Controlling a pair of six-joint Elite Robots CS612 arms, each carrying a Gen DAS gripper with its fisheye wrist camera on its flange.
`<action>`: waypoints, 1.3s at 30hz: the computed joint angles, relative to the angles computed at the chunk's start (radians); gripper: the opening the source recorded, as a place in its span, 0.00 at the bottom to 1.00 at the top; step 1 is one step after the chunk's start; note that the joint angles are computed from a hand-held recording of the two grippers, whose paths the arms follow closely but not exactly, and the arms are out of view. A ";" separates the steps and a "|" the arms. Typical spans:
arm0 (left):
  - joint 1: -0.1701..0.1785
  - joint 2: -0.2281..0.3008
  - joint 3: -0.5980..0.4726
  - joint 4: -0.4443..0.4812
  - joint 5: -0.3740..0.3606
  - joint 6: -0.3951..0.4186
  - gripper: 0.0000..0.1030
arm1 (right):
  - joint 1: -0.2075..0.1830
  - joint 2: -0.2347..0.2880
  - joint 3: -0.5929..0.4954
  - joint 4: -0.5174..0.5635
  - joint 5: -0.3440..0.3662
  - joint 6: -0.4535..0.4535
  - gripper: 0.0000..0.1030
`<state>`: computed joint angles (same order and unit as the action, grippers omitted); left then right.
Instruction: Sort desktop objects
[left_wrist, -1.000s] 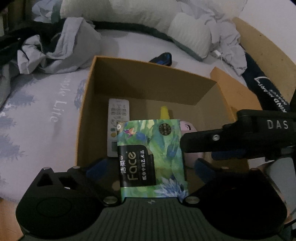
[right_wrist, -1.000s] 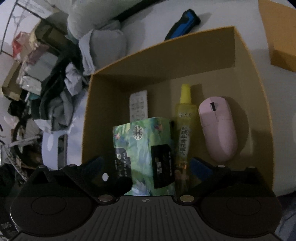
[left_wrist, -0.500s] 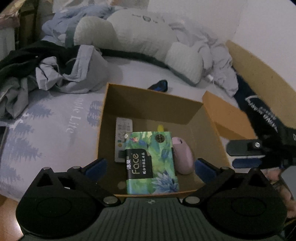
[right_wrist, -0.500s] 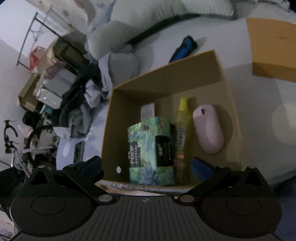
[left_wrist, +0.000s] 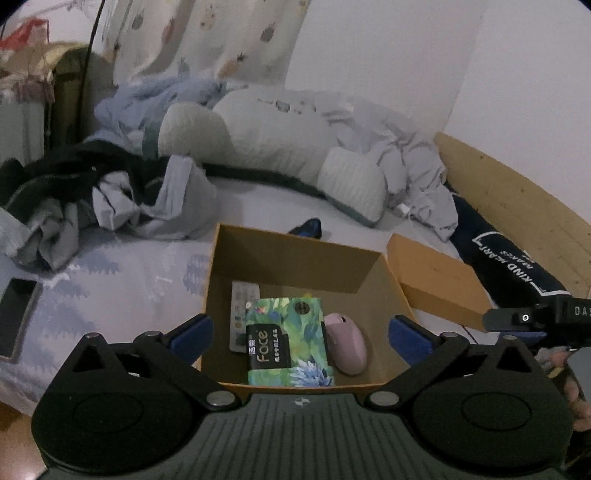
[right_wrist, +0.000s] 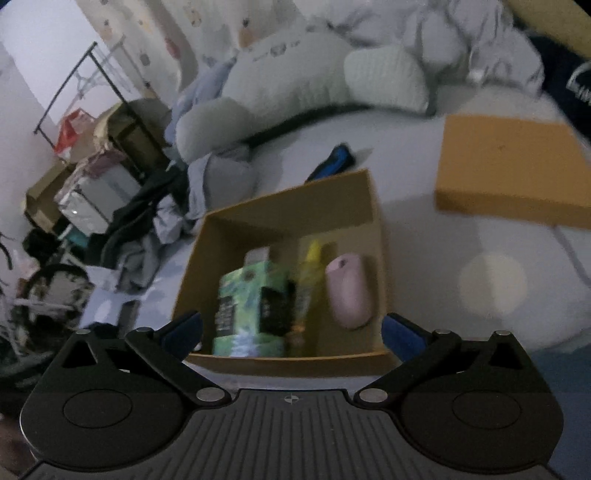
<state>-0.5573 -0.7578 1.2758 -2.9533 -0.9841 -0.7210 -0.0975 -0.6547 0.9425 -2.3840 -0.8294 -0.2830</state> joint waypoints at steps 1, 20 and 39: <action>-0.005 0.001 0.003 -0.013 0.022 0.013 1.00 | -0.004 -0.006 0.031 -0.090 0.000 0.014 1.00; -0.043 0.057 -0.024 -0.142 0.220 0.178 1.00 | -0.045 0.038 0.120 -0.684 0.069 0.025 1.00; -0.047 0.053 -0.019 -0.130 0.192 0.232 1.00 | -0.028 0.020 0.157 -0.684 -0.038 0.018 1.00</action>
